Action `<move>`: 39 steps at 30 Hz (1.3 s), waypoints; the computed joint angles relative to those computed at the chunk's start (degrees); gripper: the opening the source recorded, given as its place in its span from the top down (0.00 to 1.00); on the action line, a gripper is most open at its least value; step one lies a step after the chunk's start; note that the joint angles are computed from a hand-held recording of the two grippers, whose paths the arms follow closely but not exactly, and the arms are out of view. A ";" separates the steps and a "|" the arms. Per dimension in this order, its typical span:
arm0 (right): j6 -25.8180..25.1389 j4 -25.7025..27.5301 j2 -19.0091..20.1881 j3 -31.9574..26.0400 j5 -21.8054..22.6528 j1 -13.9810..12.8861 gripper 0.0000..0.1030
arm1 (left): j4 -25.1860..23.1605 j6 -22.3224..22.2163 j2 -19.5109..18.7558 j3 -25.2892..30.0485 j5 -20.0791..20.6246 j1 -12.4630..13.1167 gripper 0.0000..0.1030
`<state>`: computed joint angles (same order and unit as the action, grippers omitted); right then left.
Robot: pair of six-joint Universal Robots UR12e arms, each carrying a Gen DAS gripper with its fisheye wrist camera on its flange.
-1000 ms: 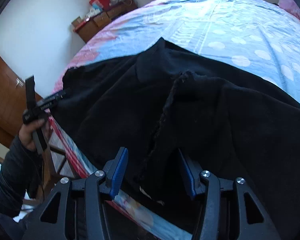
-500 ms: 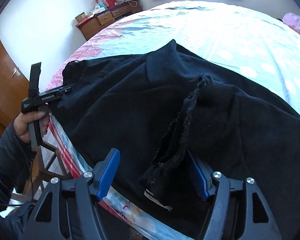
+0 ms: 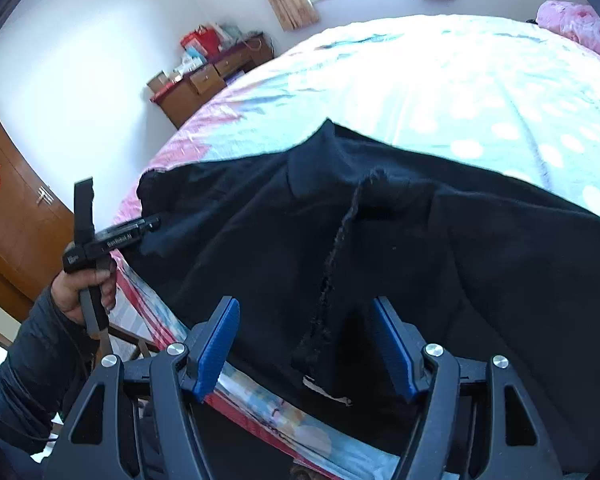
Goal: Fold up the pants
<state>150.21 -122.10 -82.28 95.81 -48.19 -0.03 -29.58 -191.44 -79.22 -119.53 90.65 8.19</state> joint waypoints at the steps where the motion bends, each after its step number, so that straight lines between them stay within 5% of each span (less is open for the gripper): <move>1: 0.29 -0.71 -0.25 0.27 0.46 -0.19 0.33 | 0.05 -0.72 0.62 0.14 -0.35 -0.06 0.72; 2: 0.48 -1.34 -0.45 0.51 0.61 -0.31 0.33 | 0.31 -1.11 1.07 0.27 -0.36 -0.10 0.79; 12: 3.75 -7.09 -2.24 3.44 0.91 -3.04 0.33 | 0.96 -6.84 3.71 2.73 -13.55 0.78 0.87; 22: 14.70 -15.05 -2.87 5.62 0.94 -7.63 0.33 | 4.67 -14.87 -0.63 8.93 -28.53 -3.40 0.89; 32: 23.80 -23.91 -3.11 6.89 -0.17 -11.58 0.33 | 6.56 -17.09 -9.38 17.91 -31.86 -10.56 0.89; 39: 27.53 -24.55 -2.65 6.91 -0.79 -13.51 0.33 | 1.69 -14.03 -14.57 23.64 -32.47 -14.61 0.89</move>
